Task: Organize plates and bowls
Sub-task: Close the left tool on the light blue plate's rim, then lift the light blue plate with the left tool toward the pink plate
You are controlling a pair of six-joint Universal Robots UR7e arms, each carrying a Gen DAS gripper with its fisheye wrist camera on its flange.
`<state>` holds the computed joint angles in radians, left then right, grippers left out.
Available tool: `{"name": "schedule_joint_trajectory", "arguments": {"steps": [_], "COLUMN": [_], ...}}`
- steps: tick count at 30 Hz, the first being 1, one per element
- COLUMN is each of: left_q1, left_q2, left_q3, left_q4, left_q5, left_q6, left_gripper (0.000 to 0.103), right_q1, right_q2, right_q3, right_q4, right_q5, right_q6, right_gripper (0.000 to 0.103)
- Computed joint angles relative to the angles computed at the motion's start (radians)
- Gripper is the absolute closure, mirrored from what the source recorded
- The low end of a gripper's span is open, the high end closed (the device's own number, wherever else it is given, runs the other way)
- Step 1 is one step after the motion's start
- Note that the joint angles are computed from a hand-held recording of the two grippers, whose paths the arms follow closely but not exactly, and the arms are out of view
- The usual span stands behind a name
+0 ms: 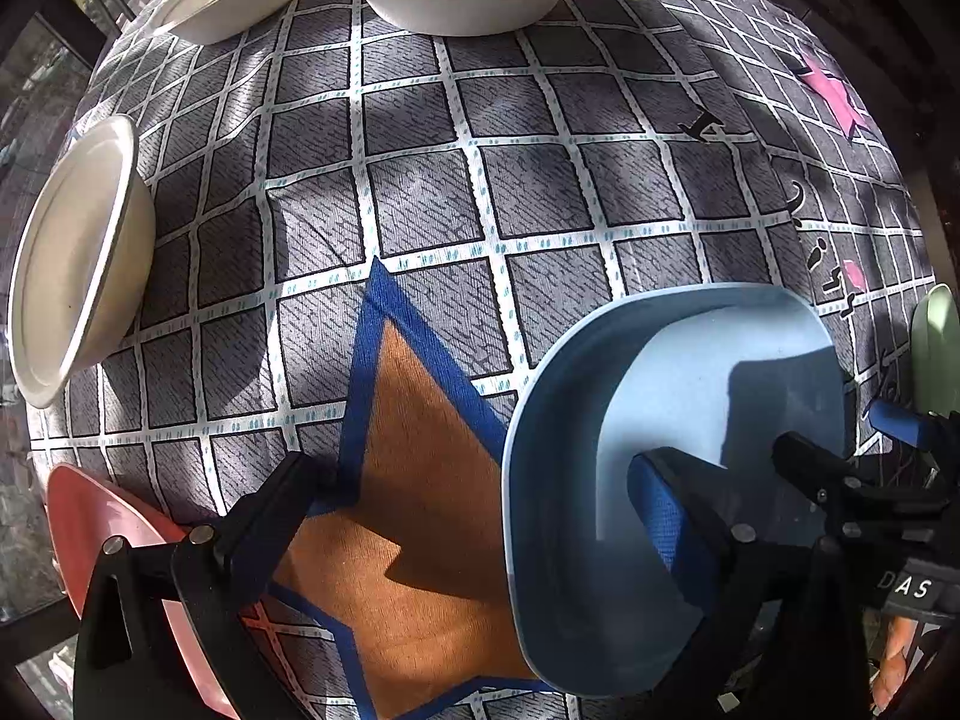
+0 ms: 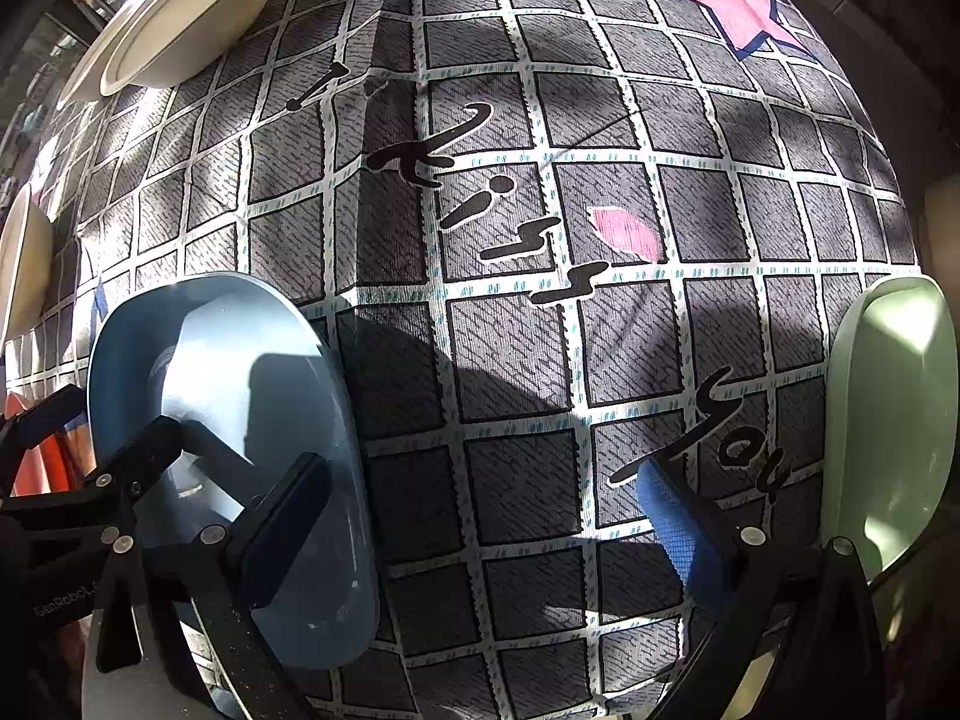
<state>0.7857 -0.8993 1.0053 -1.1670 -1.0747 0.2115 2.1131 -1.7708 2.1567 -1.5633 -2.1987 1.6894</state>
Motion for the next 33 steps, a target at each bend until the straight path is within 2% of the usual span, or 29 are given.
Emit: {"name": "schedule_joint_trajectory", "arguments": {"steps": [4,6,11,12,13,14,15,17,18,20,21,22,24,25,26,27,29,33], "left_q1": [-0.003,-0.004,0.011,0.012,0.010,0.006,0.001,-0.013,-0.017,-0.023,-0.024,-0.026,-0.024,-0.025,-0.022,-0.019,-0.015,-0.009], "left_q2": [-0.056,-0.085,-0.033,-0.032,-0.033,-0.039,-0.046,-0.060,-0.067,-0.077,-0.079,-0.083,-0.081,-0.084,-0.080,-0.079,-0.085,-0.121], "left_q3": [0.095,0.119,0.014,0.008,0.007,0.011,0.016,0.027,0.033,0.036,0.033,0.031,0.016,0.019,0.008,-0.001,-0.006,0.021], "left_q4": [-0.113,-0.129,0.010,0.020,0.022,0.025,0.027,0.034,0.039,0.055,0.065,0.079,0.108,0.115,0.130,0.143,0.154,0.149], "left_q5": [-0.014,-0.021,0.001,0.002,0.004,0.004,0.003,-0.007,-0.013,-0.031,-0.043,-0.061,-0.066,-0.071,-0.071,-0.068,-0.056,-0.015], "left_q6": [-0.006,-0.012,-0.095,-0.100,-0.096,-0.091,-0.084,-0.076,-0.070,-0.061,-0.059,-0.062,-0.081,-0.095,-0.104,-0.111,-0.111,-0.084], "left_gripper": [0.000,0.000,0.001,0.002,0.006,0.011,0.013,0.025,0.027,0.041,0.047,0.060,0.060,0.060,0.060,0.060,0.060,0.060], "right_q1": [-0.061,-0.110,-0.218,-0.228,-0.216,-0.242,-0.251,-0.296,-0.324,-0.389,-0.418,-0.446,-0.509,-0.497,-0.525,-0.510,-0.541,-0.611], "right_q2": [-0.084,-0.122,-0.231,-0.226,-0.252,-0.250,-0.226,-0.227,-0.235,-0.246,-0.244,-0.254,-0.262,-0.244,-0.258,-0.247,-0.280,-0.270], "right_q3": [0.059,0.098,0.182,0.176,0.161,0.163,0.169,0.192,0.206,0.240,0.252,0.261,0.284,0.283,0.296,0.309,0.325,0.397], "right_q4": [-0.017,-0.056,-0.114,-0.122,-0.091,-0.101,-0.146,-0.219,-0.255,-0.351,-0.400,-0.425,-0.483,-0.498,-0.522,-0.549,-0.563,-0.682], "right_q5": [-0.038,-0.052,-0.051,-0.049,-0.046,-0.055,-0.058,-0.064,-0.064,-0.055,-0.043,-0.031,-0.026,-0.018,-0.018,0.015,0.044,0.060], "right_q6": [-0.065,-0.123,-0.251,-0.268,-0.284,-0.334,-0.376,-0.484,-0.532,-0.631,-0.677,-0.717,-0.797,-0.787,-0.818,-0.806,-0.839,-0.946], "right_gripper": [0.000,0.000,0.001,0.003,0.009,0.018,0.023,0.044,0.049,0.066,0.070,0.072,0.072,0.072,0.072,0.072,0.072,0.072]}}
